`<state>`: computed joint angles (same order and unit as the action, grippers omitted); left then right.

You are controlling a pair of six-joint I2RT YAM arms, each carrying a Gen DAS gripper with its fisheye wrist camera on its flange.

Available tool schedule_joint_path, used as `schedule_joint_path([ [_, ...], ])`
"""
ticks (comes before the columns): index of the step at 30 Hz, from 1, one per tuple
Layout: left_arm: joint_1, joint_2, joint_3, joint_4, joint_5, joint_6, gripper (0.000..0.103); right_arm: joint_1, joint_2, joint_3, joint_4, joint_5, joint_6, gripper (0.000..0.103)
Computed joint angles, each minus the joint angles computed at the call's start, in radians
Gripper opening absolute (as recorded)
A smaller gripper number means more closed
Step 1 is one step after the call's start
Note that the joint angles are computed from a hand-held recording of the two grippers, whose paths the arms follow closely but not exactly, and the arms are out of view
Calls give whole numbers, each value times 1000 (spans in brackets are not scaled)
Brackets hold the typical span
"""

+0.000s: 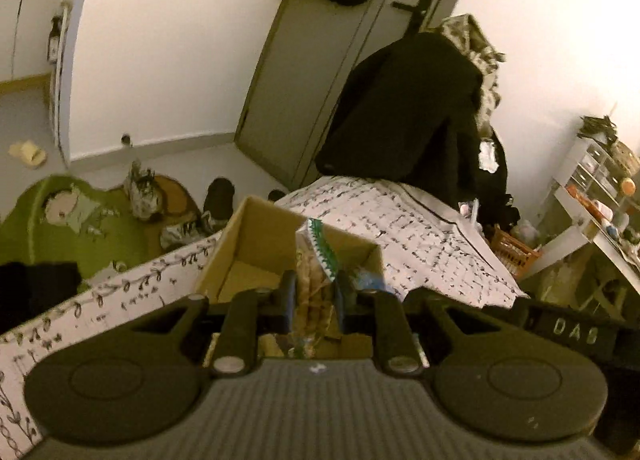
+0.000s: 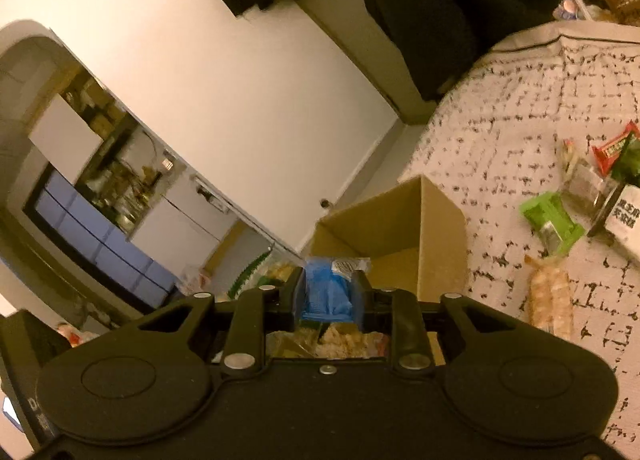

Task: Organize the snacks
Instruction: 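Lift the cracker pack with the left tool while the right tool carries the blue packet over the box, then open both tools over the box, dropping the cracker pack and blue packet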

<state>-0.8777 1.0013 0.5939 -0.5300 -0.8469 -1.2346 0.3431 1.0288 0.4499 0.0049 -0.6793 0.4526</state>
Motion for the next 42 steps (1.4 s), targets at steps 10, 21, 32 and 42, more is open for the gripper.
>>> schedule_joint_path([
  [10,-5,26,39,-96,-11,-108,71,-85,-107,-13,-125,66,-80,78],
  [21,-67,185,154,-121,-20,-21,90,-357,-127,37,-384,-9,-416,84],
  [32,-142,255,223,-65,-17,127,103,-583,-32,50,-443,-122,-651,89],
  [42,-150,375,330,16,65,299,103,-703,8,41,-390,-161,-831,101],
])
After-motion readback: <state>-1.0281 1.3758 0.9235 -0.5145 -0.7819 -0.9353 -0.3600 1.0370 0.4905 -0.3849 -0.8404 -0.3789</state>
